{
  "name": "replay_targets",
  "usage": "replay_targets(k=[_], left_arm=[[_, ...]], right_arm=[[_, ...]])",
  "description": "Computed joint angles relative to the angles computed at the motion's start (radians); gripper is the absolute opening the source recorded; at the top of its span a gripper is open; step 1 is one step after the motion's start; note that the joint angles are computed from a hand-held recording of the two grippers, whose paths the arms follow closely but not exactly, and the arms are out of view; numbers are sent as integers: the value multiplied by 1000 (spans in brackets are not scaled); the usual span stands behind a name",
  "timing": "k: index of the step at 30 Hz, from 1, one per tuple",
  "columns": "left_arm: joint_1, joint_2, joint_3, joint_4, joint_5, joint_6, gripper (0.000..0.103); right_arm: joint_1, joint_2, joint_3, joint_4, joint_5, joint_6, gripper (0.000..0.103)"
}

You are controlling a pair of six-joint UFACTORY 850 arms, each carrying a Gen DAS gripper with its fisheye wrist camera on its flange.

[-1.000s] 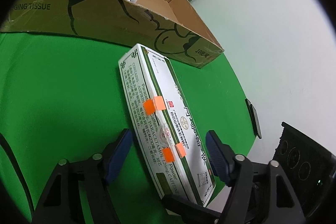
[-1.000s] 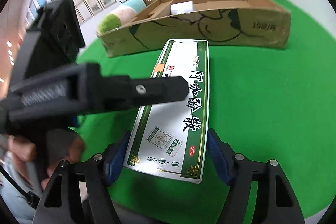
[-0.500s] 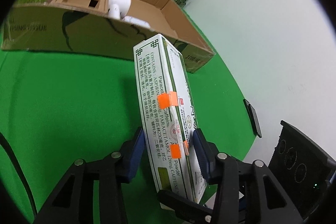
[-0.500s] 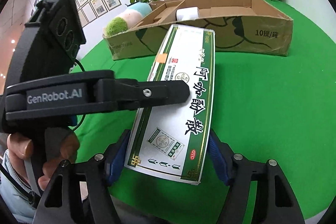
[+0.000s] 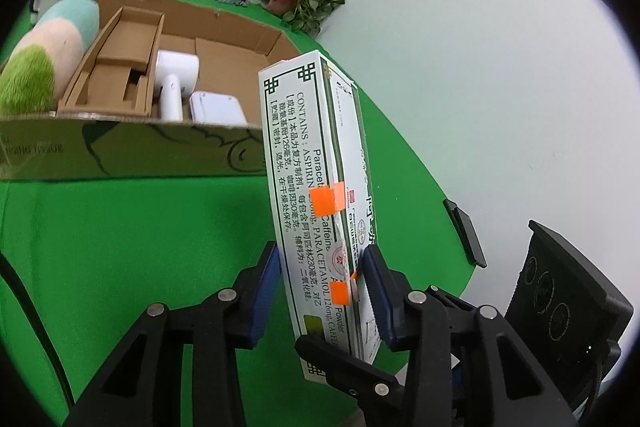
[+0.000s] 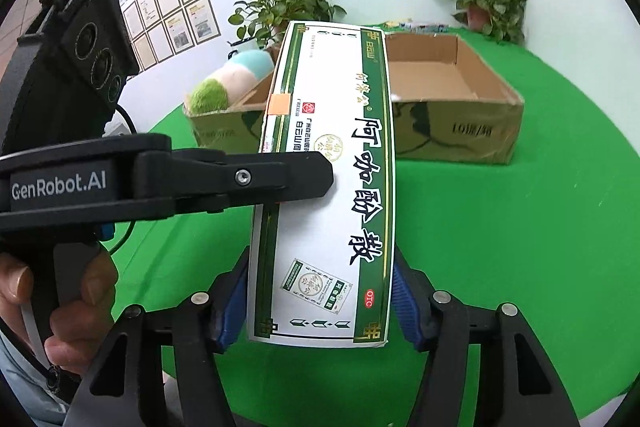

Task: Organize objects
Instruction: 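Carry the medicine box with the right gripper over the tray box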

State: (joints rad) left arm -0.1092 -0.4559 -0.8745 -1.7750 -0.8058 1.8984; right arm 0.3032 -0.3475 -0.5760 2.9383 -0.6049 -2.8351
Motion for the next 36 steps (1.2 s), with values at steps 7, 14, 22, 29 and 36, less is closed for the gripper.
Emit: replay_targets(k=[7,14,22,29,36], left_arm=[[-3,43,-51,23,7,-13,40],[-21,65,-202,61,15,-77,40],[-34,40,-372,115,78,-198,40],[-54,-72,-546,280,119,-404,40],[-73,-208,-672,429,114,-578,40]], right_arm=[[-16,40,-45,44,29,-68,58],[-59,101,-161,47,96,-147,58],[-102,92,-350,-169,210,34,58],[-149,-27,-565,-680,305,560,58],[-192,-209,-755,-1144,331,1043,58]])
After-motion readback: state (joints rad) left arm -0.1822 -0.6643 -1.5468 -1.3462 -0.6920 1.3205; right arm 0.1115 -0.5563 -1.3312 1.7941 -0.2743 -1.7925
